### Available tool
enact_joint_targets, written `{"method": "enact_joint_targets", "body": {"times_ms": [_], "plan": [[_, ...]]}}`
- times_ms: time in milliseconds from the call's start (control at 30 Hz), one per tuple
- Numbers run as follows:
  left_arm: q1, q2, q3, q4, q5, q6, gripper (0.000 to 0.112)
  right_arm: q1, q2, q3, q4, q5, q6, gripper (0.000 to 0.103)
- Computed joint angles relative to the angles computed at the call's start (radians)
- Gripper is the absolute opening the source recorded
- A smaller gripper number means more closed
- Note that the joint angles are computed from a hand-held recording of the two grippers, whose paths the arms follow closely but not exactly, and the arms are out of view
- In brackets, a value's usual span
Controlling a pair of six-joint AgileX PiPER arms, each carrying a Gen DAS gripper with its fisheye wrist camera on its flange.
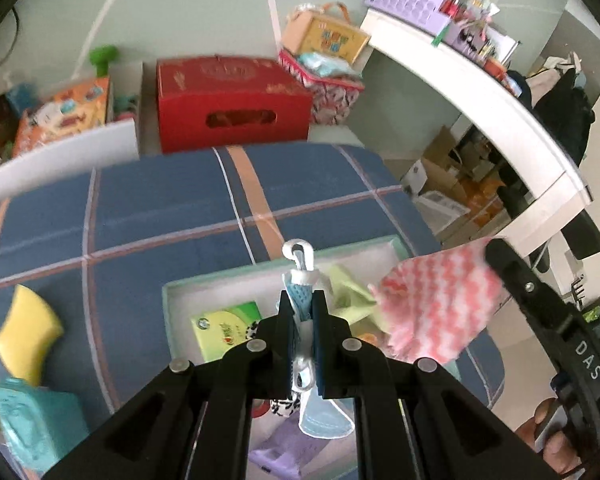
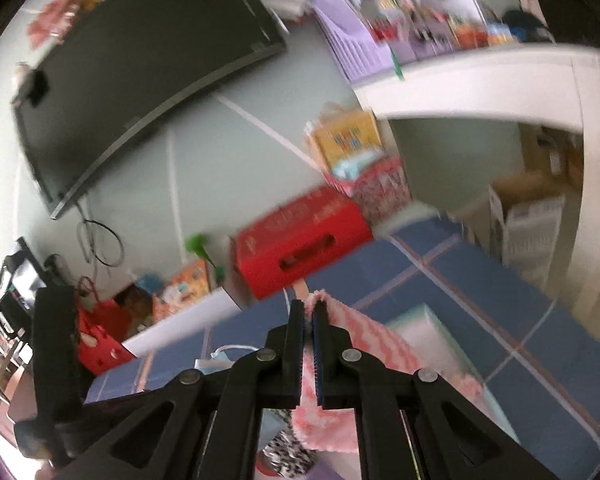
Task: Organize soft objects
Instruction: 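Carry the mask and zigzag cloth over the white tray and release both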
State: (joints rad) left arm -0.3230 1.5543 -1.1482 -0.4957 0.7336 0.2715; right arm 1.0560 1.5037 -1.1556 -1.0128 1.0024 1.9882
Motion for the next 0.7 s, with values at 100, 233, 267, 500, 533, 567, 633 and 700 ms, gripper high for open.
{"method": "enact_joint_targets", "body": {"times_ms": [100, 233, 267, 500, 533, 567, 633, 700], "plan": [[-0.003, 0.062, 0.015, -0.034, -0.027, 0.013, 0.008, -0.053, 0.035, -0.003, 0.102, -0.033, -0.078, 0.005], [-0.008, 0.110, 0.042, -0.033, -0.062, 0.003, 0.008, -0.094, 0.052, 0.024, 0.167, -0.099, -0.108, 0.005], [-0.005, 0.116, 0.046, -0.038, -0.066, 0.010, 0.008, -0.103, 0.057, 0.025, 0.186, -0.109, -0.123, 0.005], [-0.008, 0.148, 0.053, -0.005, -0.076, -0.020, 0.009, -0.157, 0.122, 0.008, 0.326, -0.167, -0.239, 0.008], [-0.011, 0.150, 0.054, 0.003, -0.076, -0.027, 0.010, -0.166, 0.135, 0.003, 0.348, -0.171, -0.259, 0.008], [-0.009, 0.155, 0.048, 0.004, -0.069, -0.027, 0.012, -0.173, 0.144, 0.002, 0.360, -0.177, -0.270, 0.008], [-0.004, 0.159, 0.044, -0.010, -0.059, -0.022, 0.012, -0.181, 0.147, 0.010, 0.380, -0.190, -0.278, 0.008], [0.005, 0.161, 0.031, -0.009, -0.029, -0.035, 0.015, -0.177, 0.142, 0.009, 0.379, -0.181, -0.270, 0.008]]}}
